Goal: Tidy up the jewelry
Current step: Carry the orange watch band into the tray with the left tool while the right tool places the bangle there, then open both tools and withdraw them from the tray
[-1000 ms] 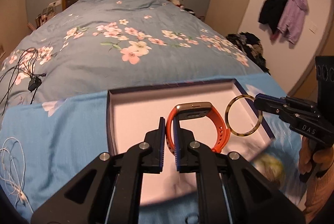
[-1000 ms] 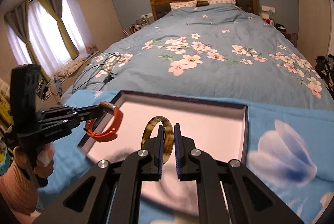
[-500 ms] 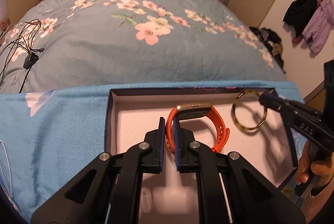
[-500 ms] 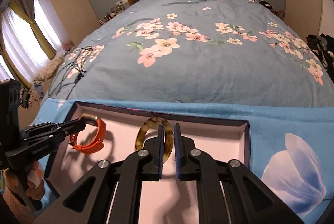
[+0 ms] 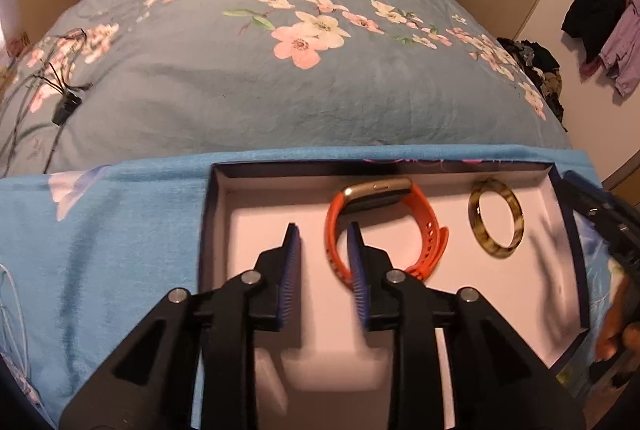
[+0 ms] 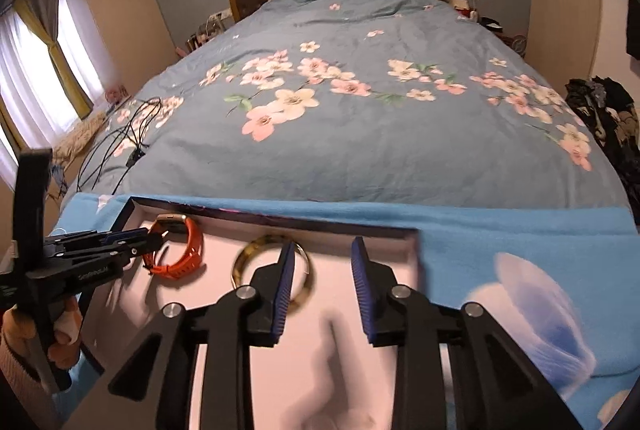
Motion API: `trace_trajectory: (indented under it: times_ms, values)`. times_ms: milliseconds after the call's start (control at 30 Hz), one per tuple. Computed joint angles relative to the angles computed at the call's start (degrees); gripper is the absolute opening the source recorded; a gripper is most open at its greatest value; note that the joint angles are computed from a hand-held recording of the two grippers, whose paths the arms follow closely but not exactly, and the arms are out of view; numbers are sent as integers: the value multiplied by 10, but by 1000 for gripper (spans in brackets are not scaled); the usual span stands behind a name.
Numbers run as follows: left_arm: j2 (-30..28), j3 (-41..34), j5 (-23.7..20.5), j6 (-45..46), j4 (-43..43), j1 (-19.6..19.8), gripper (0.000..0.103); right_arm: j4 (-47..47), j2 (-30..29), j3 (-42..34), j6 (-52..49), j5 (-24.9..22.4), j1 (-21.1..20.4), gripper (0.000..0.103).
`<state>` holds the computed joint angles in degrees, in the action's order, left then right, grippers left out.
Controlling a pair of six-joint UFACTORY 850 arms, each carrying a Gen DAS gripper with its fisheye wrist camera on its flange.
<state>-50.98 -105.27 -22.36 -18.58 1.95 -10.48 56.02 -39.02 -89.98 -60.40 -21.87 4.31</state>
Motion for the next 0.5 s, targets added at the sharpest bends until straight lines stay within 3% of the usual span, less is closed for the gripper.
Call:
trace_trajectory:
  times_ms: [233, 500]
  values:
    - [44, 74, 54, 44, -38, 6, 35, 9, 17, 32, -4, -29, -35, 31]
    - [75, 125, 77, 19, -10, 10, 36, -21, -10, 8, 26, -46, -26, 34]
